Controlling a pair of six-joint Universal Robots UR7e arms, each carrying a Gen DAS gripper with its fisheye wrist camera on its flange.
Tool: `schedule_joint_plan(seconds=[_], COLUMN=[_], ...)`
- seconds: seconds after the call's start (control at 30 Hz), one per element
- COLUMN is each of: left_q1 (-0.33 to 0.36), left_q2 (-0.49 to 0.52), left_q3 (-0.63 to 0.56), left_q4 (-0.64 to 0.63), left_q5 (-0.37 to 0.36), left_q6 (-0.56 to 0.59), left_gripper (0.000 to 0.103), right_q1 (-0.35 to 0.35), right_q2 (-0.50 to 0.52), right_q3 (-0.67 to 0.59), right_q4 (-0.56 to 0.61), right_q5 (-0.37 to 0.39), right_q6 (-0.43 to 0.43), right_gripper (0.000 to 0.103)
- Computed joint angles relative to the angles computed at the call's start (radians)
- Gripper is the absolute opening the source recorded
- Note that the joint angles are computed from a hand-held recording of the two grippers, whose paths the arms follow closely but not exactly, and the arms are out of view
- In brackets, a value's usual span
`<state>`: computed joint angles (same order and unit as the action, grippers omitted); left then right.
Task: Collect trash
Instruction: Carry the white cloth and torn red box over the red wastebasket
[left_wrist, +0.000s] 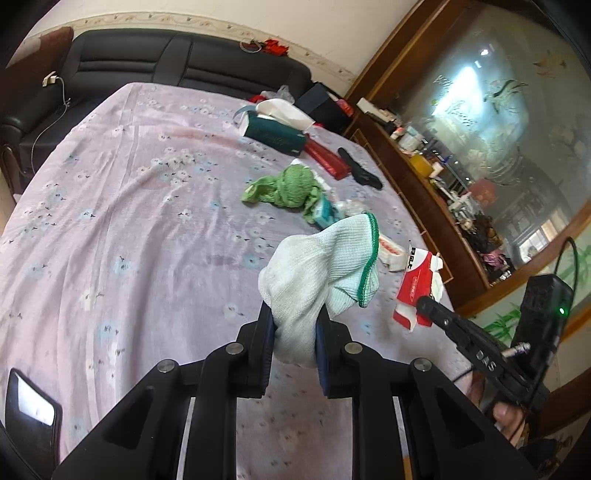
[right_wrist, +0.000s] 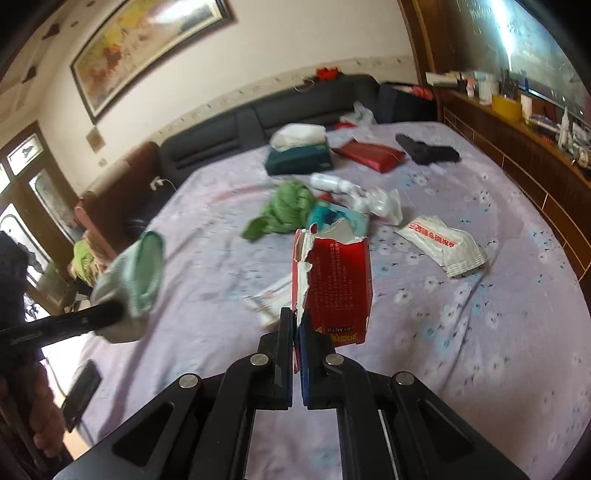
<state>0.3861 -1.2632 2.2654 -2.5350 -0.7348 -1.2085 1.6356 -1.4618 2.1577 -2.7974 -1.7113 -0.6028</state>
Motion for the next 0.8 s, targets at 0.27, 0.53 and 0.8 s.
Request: schedule_joint_plan(seconds=[0.27, 0.53, 0.8], left_q1=[-0.11, -0.194, -0.247], left_q2=[-0.026, -0.005, 0.038], left_q3=[0.016, -0.006, -0.038], left_q4=[0.043, 0.082, 0.084], left_q5=[0.018, 0.029, 0.039], left_q6=[-0.049, -0.067, -0.049], left_gripper=[0.018, 0.018, 0.019], right_q1=[0.014, 0.0, -0.027], right_q2=[-0.231, -0.406, -0.591], right_q3=[0.154, 0.222, 0.267], right_q4=[0.017, 0.065, 0.137], right_q5=[0.101, 0.16, 0.216], right_q6=[0.03, 0.041, 0.019], right_gripper=[0.002, 0.002, 0.002])
